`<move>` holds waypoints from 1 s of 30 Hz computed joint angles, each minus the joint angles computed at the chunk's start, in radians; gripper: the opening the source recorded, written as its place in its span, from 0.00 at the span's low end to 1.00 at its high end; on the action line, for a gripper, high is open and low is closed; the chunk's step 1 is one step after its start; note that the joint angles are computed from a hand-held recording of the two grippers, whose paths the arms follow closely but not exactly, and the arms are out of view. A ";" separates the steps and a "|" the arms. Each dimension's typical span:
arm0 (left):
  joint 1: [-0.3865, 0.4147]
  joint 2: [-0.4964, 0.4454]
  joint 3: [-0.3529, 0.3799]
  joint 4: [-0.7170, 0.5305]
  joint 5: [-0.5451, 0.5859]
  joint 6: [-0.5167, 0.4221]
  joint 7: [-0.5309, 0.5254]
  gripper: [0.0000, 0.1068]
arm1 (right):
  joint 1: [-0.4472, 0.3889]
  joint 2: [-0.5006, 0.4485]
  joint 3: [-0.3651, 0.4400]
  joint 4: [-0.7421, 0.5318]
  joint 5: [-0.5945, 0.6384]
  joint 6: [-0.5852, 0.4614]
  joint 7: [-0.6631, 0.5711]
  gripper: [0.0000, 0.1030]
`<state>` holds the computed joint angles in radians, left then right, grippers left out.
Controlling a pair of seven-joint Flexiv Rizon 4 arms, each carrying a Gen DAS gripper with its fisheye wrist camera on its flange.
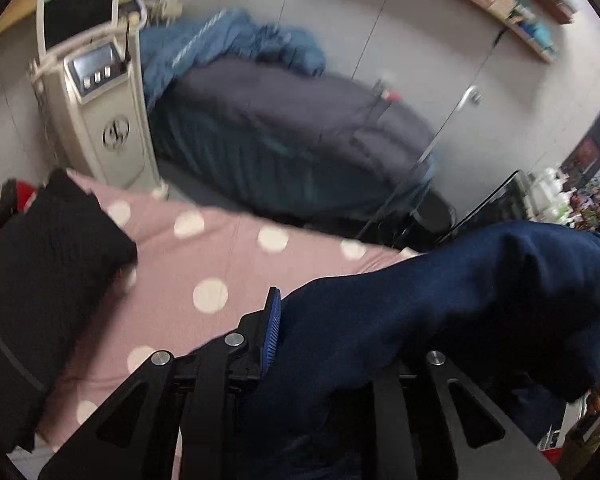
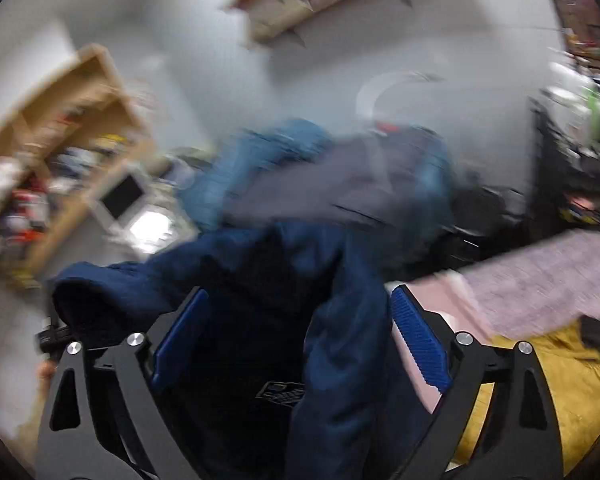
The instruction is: Fold large clothes
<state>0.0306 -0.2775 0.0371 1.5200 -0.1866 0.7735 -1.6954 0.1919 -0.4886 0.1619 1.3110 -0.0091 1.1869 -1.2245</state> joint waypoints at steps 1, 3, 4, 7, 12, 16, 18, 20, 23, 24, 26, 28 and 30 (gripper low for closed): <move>-0.005 -0.056 0.003 -0.013 0.025 -0.028 -0.009 0.33 | 0.021 -0.054 -0.031 -0.025 -0.024 -0.019 0.058 0.88; 0.002 -0.120 -0.005 0.034 0.003 -0.025 -0.021 0.52 | 0.002 -0.140 0.005 -0.114 -0.035 -0.133 0.098 0.88; 0.008 -0.126 -0.011 0.088 -0.027 0.020 -0.019 0.63 | 0.005 -0.153 0.006 -0.112 -0.034 -0.145 0.117 0.88; 0.022 -0.117 -0.008 0.212 -0.087 0.067 -0.044 0.80 | 0.058 -0.126 -0.048 0.023 -0.042 -0.146 0.124 0.88; 0.066 -0.050 -0.027 0.398 -0.257 0.189 0.028 0.89 | 0.081 -0.069 -0.048 0.270 -0.095 -0.173 0.152 0.88; 0.044 0.006 0.022 0.434 -0.141 0.212 0.037 0.90 | 0.061 -0.025 -0.037 0.387 -0.086 -0.207 0.184 0.88; 0.033 0.035 0.042 0.443 -0.073 0.218 0.023 0.90 | 0.058 -0.001 -0.047 0.444 -0.085 -0.176 0.225 0.88; 0.015 0.061 0.058 0.443 0.009 0.218 -0.012 0.90 | 0.060 0.014 -0.066 0.470 -0.108 -0.165 0.270 0.88; -0.018 0.104 0.088 0.442 0.185 0.211 -0.108 0.90 | 0.031 0.029 -0.050 0.484 -0.085 -0.161 0.288 0.88; -0.021 0.119 0.087 0.450 0.216 0.207 -0.117 0.90 | 0.024 0.037 -0.045 0.490 -0.078 -0.167 0.291 0.88; -0.022 0.145 0.077 0.471 0.249 0.183 -0.115 0.90 | 0.018 0.049 -0.041 0.504 -0.077 -0.184 0.293 0.88; -0.021 0.170 0.060 0.500 0.234 0.153 -0.095 0.90 | 0.015 0.059 -0.032 0.518 -0.073 -0.204 0.289 0.88; -0.021 0.193 0.041 0.544 0.169 0.157 -0.063 0.90 | 0.009 0.064 -0.022 0.522 -0.061 -0.226 0.276 0.88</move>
